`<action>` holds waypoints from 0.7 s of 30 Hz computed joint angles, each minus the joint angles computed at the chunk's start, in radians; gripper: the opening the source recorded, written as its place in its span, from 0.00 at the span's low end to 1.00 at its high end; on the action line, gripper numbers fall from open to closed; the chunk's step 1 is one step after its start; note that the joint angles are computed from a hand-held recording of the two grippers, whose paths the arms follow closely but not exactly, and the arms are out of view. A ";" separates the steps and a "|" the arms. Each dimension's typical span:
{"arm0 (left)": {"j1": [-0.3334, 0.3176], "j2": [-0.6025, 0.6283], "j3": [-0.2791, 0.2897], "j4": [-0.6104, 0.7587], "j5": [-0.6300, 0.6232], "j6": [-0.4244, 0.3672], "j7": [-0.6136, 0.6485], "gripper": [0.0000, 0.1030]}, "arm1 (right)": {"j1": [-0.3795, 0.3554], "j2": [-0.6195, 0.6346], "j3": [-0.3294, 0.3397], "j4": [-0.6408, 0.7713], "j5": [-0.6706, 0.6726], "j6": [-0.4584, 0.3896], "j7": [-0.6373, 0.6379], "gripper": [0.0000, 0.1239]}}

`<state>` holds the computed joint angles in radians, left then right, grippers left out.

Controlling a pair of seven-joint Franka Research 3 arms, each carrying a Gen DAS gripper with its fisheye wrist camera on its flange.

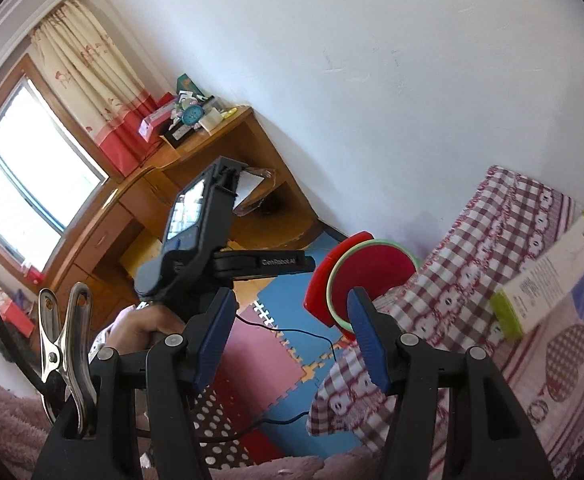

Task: Collect trash
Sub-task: 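Turn both open grippers away from the bucket back toward the bed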

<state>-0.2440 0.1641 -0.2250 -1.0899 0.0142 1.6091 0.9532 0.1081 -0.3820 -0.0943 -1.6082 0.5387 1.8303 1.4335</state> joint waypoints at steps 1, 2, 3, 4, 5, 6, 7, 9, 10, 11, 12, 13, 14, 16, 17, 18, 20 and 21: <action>-0.007 -0.003 -0.005 0.008 0.004 -0.004 -0.002 0.53 | -0.003 -0.013 -0.006 -0.008 0.001 -0.005 -0.002 0.49; -0.015 -0.007 -0.009 0.013 0.007 -0.007 -0.009 0.53 | -0.005 -0.026 -0.013 -0.014 0.002 -0.012 -0.006 0.49; -0.024 -0.005 -0.013 0.024 0.013 -0.012 -0.018 0.53 | -0.007 -0.031 -0.018 -0.015 0.003 -0.019 -0.008 0.49; -0.033 -0.006 -0.017 0.032 0.018 -0.017 -0.029 0.53 | -0.009 -0.035 -0.023 -0.013 0.005 -0.027 -0.008 0.49; -0.042 -0.007 -0.020 0.038 0.021 -0.019 -0.040 0.53 | -0.011 -0.042 -0.030 -0.014 0.009 -0.037 -0.009 0.49; -0.050 -0.007 -0.023 0.047 0.025 -0.024 -0.049 0.53 | -0.014 -0.053 -0.037 -0.020 0.013 -0.046 -0.011 0.49; -0.057 -0.009 -0.026 0.051 0.025 -0.026 -0.056 0.53 | -0.017 -0.064 -0.042 -0.025 0.014 -0.051 -0.014 0.49; -0.074 -0.007 -0.034 0.066 0.026 -0.030 -0.069 0.53 | -0.025 -0.084 -0.053 -0.036 0.014 -0.060 -0.024 0.49; -0.085 -0.003 -0.038 0.078 0.032 -0.035 -0.076 0.53 | -0.029 -0.093 -0.058 -0.040 0.014 -0.066 -0.027 0.49; -0.099 0.004 -0.043 0.097 0.042 -0.045 -0.084 0.53 | -0.032 -0.098 -0.064 -0.042 0.016 -0.071 -0.030 0.49; -0.111 0.010 -0.046 0.112 0.050 -0.051 -0.089 0.53 | -0.037 -0.107 -0.071 -0.047 0.016 -0.077 -0.031 0.49; -0.124 0.014 -0.050 0.125 0.059 -0.056 -0.095 0.53 | -0.042 -0.117 -0.076 -0.053 0.015 -0.081 -0.034 0.49; -0.136 0.018 -0.052 0.137 0.066 -0.059 -0.101 0.53 | -0.046 -0.125 -0.080 -0.057 0.014 -0.085 -0.037 0.49; -0.165 0.029 -0.059 0.167 0.083 -0.070 -0.116 0.53 | -0.057 -0.144 -0.092 -0.066 0.008 -0.096 -0.047 0.49; -0.177 0.036 -0.060 0.180 0.089 -0.074 -0.121 0.53 | -0.062 -0.152 -0.097 -0.071 0.005 -0.101 -0.052 0.49; -0.191 0.040 -0.063 0.192 0.097 -0.077 -0.127 0.53 | -0.067 -0.161 -0.104 -0.074 0.002 -0.108 -0.057 0.49; -0.220 0.056 -0.066 0.227 0.117 -0.091 -0.135 0.53 | -0.077 -0.175 -0.114 -0.078 -0.005 -0.120 -0.066 0.49; -0.236 0.065 -0.068 0.244 0.127 -0.098 -0.140 0.53 | -0.083 -0.186 -0.117 -0.083 -0.011 -0.127 -0.069 0.49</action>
